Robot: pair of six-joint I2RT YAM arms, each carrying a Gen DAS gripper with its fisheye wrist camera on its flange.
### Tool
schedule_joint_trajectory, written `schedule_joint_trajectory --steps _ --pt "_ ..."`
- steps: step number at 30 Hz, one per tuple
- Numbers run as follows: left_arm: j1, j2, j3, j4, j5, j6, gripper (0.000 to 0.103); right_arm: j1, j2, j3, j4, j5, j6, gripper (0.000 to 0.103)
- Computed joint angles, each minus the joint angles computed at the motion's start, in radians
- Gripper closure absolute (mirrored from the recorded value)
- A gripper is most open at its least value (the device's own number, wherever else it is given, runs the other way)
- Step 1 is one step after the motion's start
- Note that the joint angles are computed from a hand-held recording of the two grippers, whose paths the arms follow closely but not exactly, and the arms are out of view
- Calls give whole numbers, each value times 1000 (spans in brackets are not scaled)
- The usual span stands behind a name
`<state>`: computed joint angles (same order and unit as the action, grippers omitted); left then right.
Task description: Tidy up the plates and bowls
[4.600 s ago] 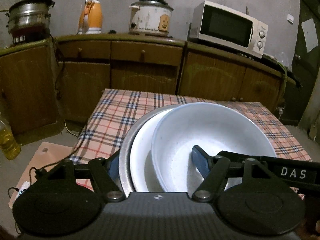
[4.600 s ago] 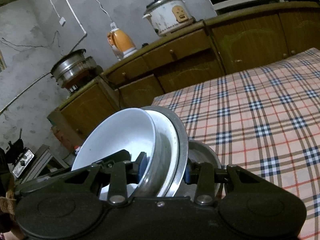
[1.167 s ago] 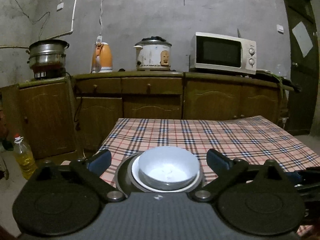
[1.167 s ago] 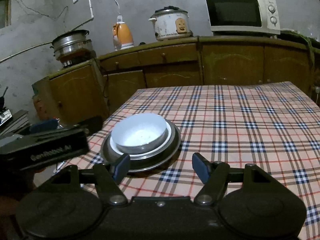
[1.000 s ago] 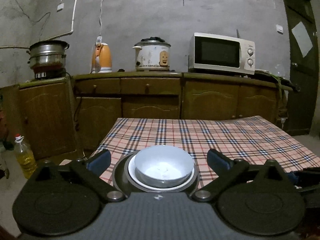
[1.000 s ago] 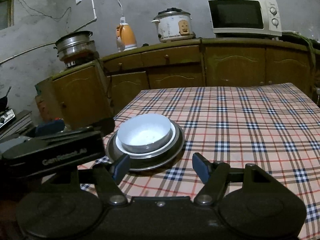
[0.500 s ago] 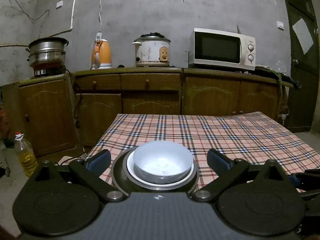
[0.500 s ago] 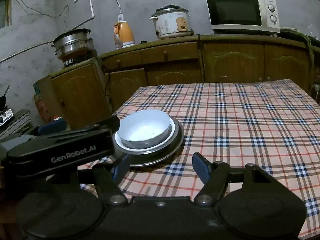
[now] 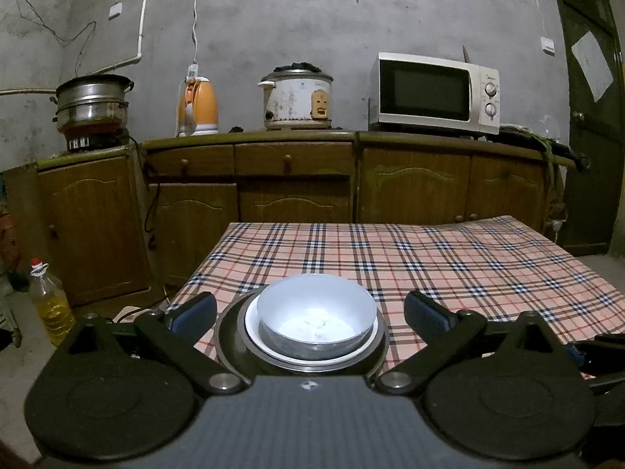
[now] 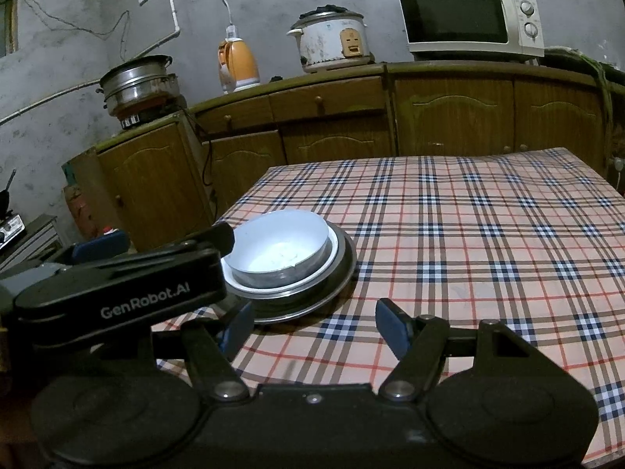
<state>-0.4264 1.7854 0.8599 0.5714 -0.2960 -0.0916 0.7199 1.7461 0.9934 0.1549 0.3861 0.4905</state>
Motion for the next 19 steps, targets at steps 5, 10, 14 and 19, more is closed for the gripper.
schedule_joint_trajectory --steps 5,10,14,19 --pt "-5 5 11 -9 -2 -1 0 0 1 -2 2 1 4 21" --pt "-12 13 17 -4 -7 4 0 -4 1 -2 0 -4 5 21" --pt "-16 20 24 -6 -12 0 0 -7 8 -4 7 -4 13 21" --pt "-18 27 38 -20 -8 8 0 -13 16 -5 15 -9 17 21"
